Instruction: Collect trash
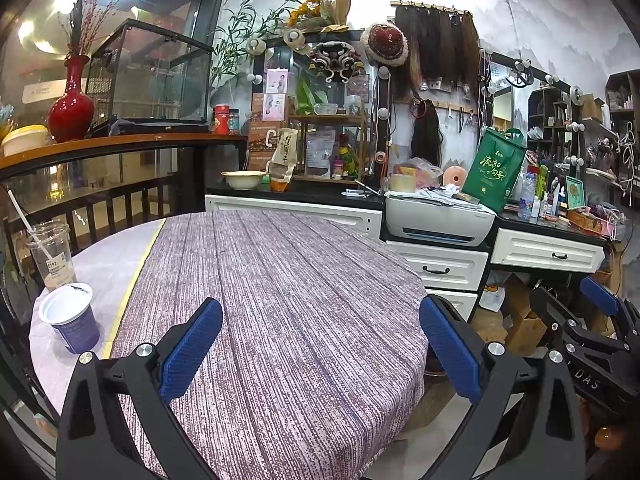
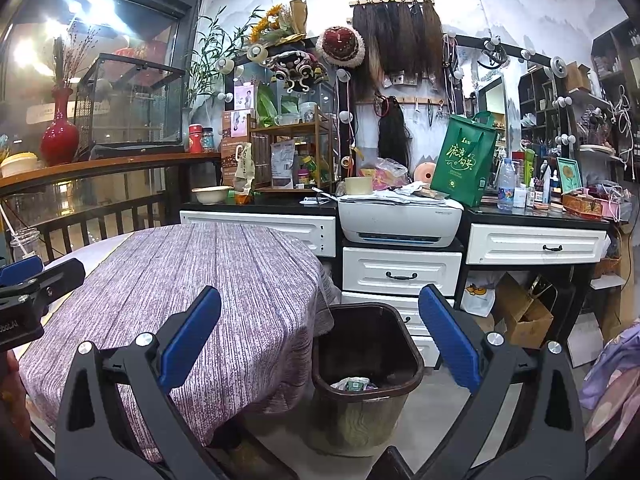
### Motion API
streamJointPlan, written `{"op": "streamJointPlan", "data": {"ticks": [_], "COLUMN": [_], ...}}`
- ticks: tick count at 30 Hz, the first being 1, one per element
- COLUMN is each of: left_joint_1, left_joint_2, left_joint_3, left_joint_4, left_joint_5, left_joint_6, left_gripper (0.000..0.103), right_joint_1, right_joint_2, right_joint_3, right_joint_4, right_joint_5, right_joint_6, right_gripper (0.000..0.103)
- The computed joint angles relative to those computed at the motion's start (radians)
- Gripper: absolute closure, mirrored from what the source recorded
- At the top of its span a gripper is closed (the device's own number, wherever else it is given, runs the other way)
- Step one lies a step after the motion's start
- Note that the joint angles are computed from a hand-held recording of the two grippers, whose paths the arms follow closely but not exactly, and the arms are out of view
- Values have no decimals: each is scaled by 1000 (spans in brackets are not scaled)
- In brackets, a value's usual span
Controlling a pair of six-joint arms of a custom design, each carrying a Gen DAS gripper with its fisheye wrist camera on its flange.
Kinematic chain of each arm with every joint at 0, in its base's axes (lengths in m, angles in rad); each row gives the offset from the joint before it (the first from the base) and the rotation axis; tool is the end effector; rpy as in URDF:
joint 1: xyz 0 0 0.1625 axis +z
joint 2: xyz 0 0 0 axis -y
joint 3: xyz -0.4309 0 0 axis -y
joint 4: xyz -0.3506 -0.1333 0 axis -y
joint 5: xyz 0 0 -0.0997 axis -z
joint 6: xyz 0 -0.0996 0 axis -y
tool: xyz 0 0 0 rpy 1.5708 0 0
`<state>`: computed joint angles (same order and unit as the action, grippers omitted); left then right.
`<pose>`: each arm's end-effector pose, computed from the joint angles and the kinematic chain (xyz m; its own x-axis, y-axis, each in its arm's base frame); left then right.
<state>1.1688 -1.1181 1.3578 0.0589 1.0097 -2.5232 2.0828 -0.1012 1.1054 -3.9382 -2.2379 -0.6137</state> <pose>-0.0556 -0.6069 0.3467 -0.7303 0.0455 -0.6816 0.6608 0.2999 -0.6880 0.4123 -0.5873 -0.0083 -0.7442 0.0133 0.6678 -0.6478 0.2292 -0.7265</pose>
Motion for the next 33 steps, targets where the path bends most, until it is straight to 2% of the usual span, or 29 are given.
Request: {"op": "streamJointPlan", "data": {"ticks": [33], "left_joint_1": [8], "left_joint_2": [11], "left_joint_3": [-24], "left_joint_4": [39], "left_joint_5": [3], "left_joint_6": [46], "left_gripper": [6], "right_joint_1": [-5], "right_joint_2": [-1], "right_joint_3": [9], "right_joint_4": [8], "right_joint_5": [-1], "right_joint_6": [8], "right_gripper": [6]}}
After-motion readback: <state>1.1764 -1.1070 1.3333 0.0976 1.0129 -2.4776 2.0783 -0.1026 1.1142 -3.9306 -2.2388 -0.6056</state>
